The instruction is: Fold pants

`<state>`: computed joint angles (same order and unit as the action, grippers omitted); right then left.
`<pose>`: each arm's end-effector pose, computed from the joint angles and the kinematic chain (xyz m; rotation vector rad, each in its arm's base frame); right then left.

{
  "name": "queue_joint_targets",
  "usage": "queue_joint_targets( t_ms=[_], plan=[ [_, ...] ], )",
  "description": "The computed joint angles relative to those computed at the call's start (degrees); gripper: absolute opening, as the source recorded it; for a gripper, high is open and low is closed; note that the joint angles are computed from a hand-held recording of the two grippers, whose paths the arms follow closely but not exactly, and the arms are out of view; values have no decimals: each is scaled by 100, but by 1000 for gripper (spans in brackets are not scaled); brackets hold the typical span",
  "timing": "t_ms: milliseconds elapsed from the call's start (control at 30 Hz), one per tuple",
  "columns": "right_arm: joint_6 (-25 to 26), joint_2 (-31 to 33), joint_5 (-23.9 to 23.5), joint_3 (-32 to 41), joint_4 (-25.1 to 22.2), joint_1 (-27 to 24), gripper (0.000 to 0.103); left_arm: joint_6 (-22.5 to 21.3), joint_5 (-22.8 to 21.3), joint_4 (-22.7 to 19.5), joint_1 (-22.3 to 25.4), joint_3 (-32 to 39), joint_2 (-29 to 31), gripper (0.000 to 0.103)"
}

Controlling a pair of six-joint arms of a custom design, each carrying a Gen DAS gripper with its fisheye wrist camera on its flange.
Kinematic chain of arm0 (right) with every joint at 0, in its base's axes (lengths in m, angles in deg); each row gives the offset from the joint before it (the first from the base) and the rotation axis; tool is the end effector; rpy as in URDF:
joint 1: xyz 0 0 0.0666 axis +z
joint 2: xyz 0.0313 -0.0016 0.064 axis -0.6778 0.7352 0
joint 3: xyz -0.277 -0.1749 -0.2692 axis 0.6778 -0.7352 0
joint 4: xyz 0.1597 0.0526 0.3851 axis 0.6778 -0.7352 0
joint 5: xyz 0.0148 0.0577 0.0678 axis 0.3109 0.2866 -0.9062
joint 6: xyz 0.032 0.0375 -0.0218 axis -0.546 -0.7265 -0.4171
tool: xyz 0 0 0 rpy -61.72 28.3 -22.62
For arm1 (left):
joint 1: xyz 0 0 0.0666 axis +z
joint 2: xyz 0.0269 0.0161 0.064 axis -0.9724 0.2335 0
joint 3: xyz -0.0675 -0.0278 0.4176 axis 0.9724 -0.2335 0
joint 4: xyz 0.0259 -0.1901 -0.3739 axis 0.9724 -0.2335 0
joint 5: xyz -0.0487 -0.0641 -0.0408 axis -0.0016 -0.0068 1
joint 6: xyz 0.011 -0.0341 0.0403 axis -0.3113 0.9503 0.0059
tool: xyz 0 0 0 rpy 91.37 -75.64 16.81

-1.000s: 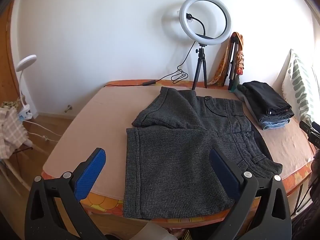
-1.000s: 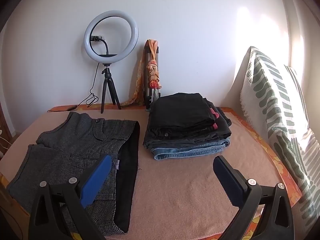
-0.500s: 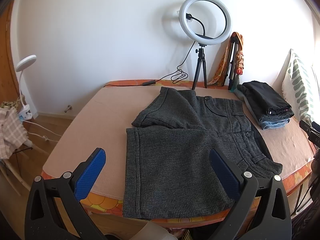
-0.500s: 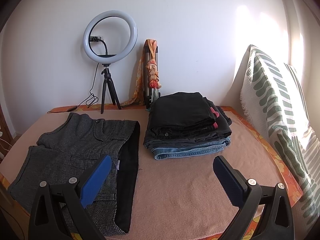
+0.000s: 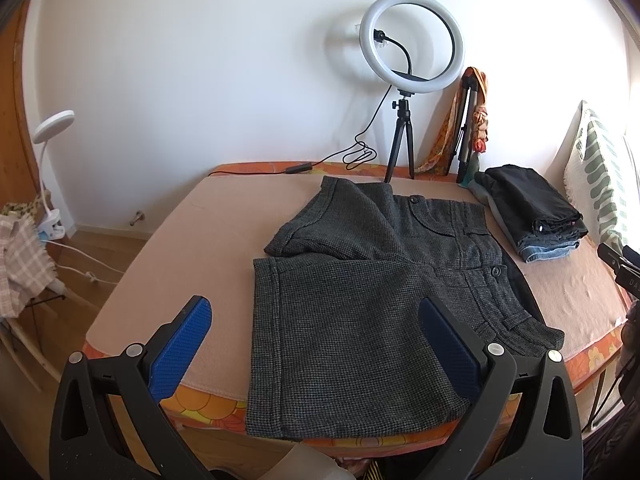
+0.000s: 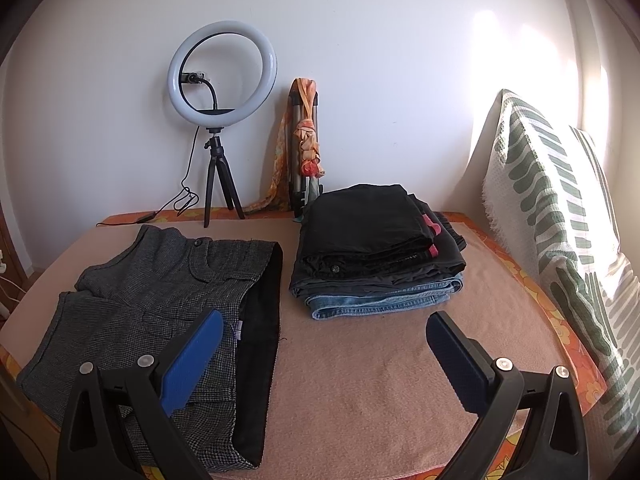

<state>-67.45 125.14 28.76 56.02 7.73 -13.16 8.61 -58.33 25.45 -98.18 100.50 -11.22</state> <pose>0.4308 0.2299 0.4793 -0.1211 2.1619 0.0558 0.3683 -0.1297 0.4326 -0.2596 2.2049 0.1129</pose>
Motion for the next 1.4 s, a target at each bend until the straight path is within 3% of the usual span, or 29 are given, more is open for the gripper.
queue_joint_targets(
  t_ms=[1400],
  plan=[
    [-180,65,-133,68,-94,-17,103,51,-32,5,-38,10,43,103]
  ],
)
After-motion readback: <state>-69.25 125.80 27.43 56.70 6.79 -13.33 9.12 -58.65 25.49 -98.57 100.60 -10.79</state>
